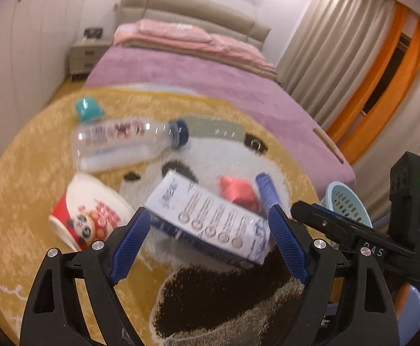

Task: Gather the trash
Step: 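Move both tools back over the remaining trash on the rug, then grasp the white milk carton with the left tool while the right tool grasps the red tiger box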

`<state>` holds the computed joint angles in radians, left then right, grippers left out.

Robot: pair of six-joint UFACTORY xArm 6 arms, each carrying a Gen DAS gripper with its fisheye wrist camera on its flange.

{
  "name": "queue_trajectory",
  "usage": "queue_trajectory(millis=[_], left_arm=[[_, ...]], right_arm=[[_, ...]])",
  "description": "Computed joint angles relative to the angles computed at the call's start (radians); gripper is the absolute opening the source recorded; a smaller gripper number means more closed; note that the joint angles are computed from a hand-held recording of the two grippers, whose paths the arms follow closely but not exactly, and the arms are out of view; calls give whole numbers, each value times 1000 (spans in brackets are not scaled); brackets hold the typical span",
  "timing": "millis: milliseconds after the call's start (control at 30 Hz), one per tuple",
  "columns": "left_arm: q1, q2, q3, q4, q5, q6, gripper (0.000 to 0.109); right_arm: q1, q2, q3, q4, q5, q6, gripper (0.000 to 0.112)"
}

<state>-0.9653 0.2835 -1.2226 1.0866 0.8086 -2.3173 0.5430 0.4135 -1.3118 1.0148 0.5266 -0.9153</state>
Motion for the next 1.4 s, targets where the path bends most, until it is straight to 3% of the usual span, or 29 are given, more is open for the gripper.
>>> queue_trajectory(millis=[100,233,467,533,600,867,1233,1300,1400], left_arm=[[23,15,18,19,-81,-76,82],[46,33,24,44,-127,-149,82],[89,72,-19,6,-157,-130,87],[101,98,-53,-38,-145,-79,89],[113,119,-75,-70,-143,-44,89],[135,243,-230,-243,-83,225,89],[107,144,-92,-255,-203,391,65],[101,131,-70,-281,-217,427,65],[82,128,-72,-323,-169,455,74]], right_arm=[[-1,37,-28,-39,15,47,71],[0,80,-56,-76,11,88,71],[-32,108,-84,-50,53,68,71],[-32,110,-84,-67,54,70,68],[-25,106,-71,-94,23,70,59],[-55,87,-51,-47,52,33,58],[-59,56,-19,-29,36,-5,58],[-50,46,-9,-25,21,-13,58],[-31,28,12,-26,-12,-23,58]])
